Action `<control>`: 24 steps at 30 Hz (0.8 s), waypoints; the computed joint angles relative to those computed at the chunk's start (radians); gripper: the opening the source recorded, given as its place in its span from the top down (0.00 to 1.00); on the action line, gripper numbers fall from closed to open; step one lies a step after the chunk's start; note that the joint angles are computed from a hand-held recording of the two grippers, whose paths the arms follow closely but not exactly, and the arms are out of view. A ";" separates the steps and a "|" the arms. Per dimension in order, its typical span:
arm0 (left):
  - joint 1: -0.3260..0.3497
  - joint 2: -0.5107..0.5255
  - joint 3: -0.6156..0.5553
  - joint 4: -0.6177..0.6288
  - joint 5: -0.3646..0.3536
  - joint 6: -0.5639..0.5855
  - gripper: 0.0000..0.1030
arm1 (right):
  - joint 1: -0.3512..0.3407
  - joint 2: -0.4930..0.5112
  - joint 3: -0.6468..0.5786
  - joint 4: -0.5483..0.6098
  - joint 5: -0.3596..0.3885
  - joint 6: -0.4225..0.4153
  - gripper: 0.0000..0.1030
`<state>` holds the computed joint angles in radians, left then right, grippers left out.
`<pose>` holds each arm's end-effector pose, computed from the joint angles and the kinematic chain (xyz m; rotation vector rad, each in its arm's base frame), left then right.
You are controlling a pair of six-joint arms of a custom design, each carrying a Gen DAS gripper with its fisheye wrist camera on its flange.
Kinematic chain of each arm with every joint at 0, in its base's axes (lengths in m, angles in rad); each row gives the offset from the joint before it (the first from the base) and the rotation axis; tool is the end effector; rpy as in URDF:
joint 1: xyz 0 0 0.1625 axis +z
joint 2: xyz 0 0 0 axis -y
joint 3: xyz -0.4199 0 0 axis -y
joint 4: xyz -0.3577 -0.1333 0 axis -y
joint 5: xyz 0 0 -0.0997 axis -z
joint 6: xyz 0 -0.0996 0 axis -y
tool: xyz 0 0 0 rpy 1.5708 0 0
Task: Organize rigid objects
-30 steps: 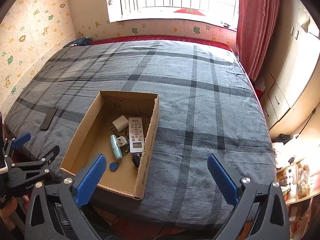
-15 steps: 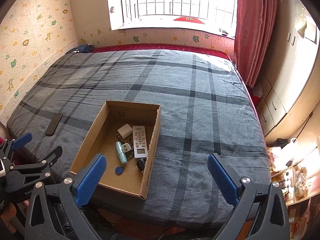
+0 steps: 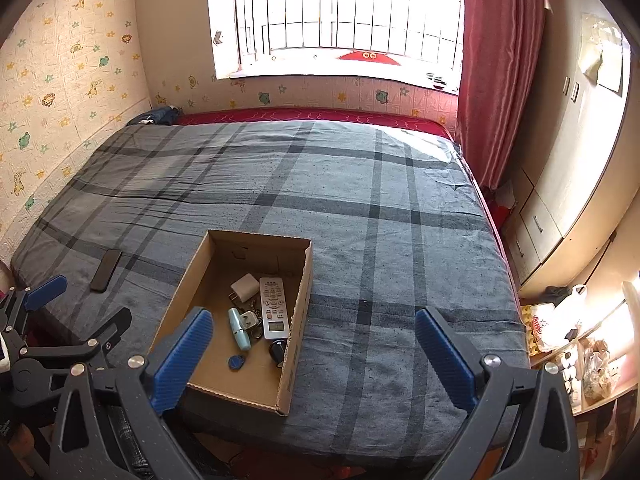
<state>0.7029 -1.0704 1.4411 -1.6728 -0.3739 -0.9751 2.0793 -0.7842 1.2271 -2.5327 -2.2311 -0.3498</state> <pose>-0.3279 -0.5741 0.3398 0.0787 2.0540 -0.9444 0.4263 -0.6165 0.2869 0.8119 -2.3068 0.7107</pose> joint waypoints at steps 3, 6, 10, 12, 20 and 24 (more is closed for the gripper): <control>0.005 0.009 -0.004 -0.031 -0.001 0.031 0.00 | -0.003 0.005 -0.012 0.010 0.003 0.007 0.00; 0.012 0.020 -0.012 -0.058 -0.008 0.063 0.00 | -0.006 0.014 -0.024 0.016 -0.004 0.011 0.00; 0.022 0.030 -0.018 -0.092 -0.016 0.096 0.00 | -0.010 0.024 -0.040 0.029 -0.009 0.019 0.00; 0.025 0.034 -0.023 -0.091 -0.017 0.098 0.00 | -0.012 0.028 -0.048 0.035 -0.010 0.021 0.00; 0.030 0.037 -0.027 -0.102 -0.017 0.110 0.00 | -0.015 0.041 -0.063 0.042 -0.016 0.025 0.00; 0.034 0.040 -0.029 -0.108 -0.022 0.117 0.00 | -0.015 0.046 -0.070 0.048 -0.018 0.027 0.00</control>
